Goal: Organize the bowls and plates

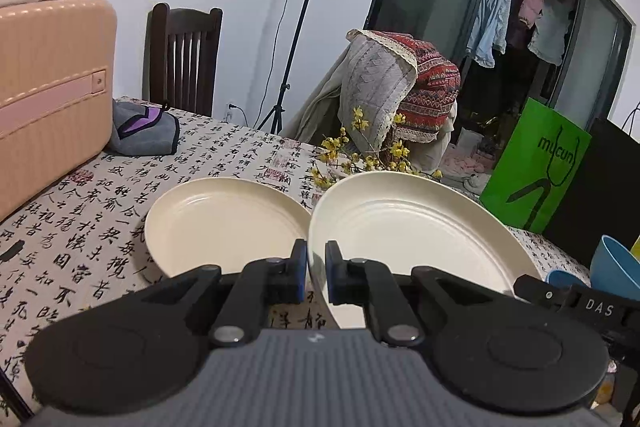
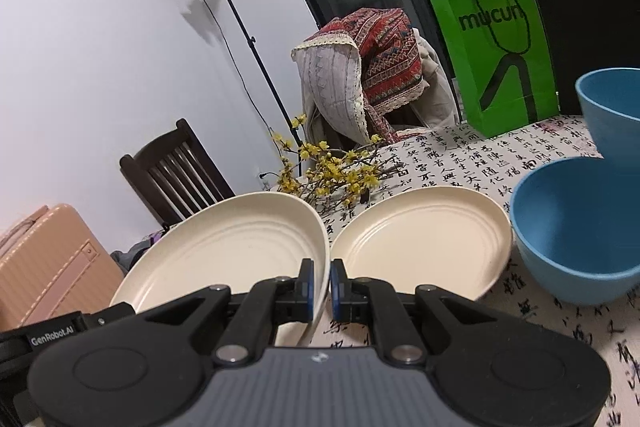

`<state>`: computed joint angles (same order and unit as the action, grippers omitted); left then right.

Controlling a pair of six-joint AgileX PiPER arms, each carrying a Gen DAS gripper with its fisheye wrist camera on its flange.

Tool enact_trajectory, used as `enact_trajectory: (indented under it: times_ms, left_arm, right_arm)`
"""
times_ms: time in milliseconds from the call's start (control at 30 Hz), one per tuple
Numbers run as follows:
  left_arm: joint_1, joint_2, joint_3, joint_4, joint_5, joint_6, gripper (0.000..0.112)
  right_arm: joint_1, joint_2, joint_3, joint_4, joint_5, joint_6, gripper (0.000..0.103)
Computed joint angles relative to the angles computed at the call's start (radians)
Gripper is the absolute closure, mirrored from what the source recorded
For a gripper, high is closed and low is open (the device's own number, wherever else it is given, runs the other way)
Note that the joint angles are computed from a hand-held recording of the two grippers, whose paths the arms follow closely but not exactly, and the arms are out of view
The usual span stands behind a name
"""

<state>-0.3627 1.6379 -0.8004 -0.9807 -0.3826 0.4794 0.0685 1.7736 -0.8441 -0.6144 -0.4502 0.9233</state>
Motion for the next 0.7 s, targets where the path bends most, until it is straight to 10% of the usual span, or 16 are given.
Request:
enact_trajectory:
  times_ms: [700]
  left_arm:
    - [-0.199,-0.168,0.168,-0.182,-0.131,0.11,0.102]
  right_arm:
    - [-0.073,-0.214,0.291,0.031,-0.098,-0.092,0.095]
